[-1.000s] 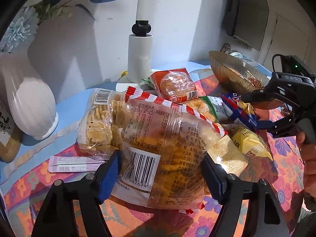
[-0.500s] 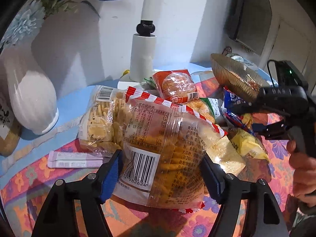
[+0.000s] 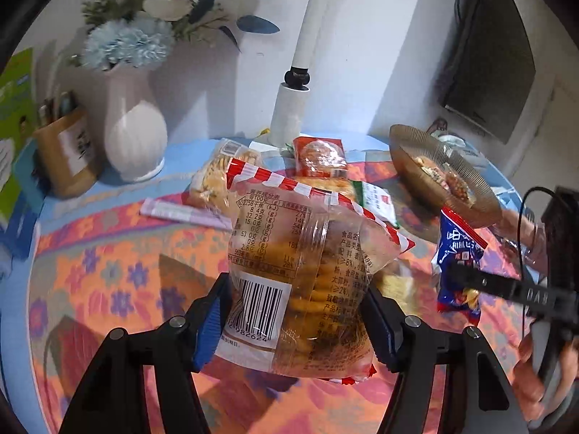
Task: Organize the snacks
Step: 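Carry both packets over the amber glass bowl and open both tools to drop them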
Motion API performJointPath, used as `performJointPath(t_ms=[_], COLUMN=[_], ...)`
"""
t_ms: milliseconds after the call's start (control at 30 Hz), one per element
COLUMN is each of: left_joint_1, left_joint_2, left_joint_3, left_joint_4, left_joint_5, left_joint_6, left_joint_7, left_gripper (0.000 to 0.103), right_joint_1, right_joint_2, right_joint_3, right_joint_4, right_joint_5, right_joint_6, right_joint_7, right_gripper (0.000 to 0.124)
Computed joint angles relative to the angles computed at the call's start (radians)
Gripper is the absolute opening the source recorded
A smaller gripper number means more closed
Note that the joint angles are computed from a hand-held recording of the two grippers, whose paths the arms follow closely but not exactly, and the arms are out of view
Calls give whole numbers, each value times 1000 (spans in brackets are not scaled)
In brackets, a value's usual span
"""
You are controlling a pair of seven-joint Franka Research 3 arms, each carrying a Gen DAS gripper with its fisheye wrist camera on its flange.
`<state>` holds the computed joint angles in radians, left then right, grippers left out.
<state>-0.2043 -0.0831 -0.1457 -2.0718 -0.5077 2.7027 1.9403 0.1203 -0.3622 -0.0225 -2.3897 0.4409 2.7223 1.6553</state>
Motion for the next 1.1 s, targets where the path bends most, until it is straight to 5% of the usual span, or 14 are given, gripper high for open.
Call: performJointPath(t_ms=[233, 467, 600, 767, 1100], left_joint_1=[-30, -87, -151, -148, -182], left_joint_2=[-150, -164, -107, 36, 432], left_joint_3=[-54, -47, -22, -75, -162], left_joint_4=[-213, -179, -73, 130, 654], left_joint_5=[158, 286, 321, 425, 576], left_joint_6=[198, 244, 243, 232, 46], left_joint_7=[-315, -451, -452, -491, -546], left_gripper=[66, 66, 66, 66, 66], right_joint_1=[-80, -113, -164, -277, -371], right_joint_2=[-134, -233, -236, -202, -47], right_joint_3=[116, 71, 54, 60, 68], right_joint_4=[-130, -179, -160, -97, 54], right_joint_5=[-216, -256, -244, -263, -321], right_joint_6=[152, 209, 230, 275, 290], right_joint_7=[-12, -53, -43, -10, 45], right_gripper=[51, 51, 51, 51, 51])
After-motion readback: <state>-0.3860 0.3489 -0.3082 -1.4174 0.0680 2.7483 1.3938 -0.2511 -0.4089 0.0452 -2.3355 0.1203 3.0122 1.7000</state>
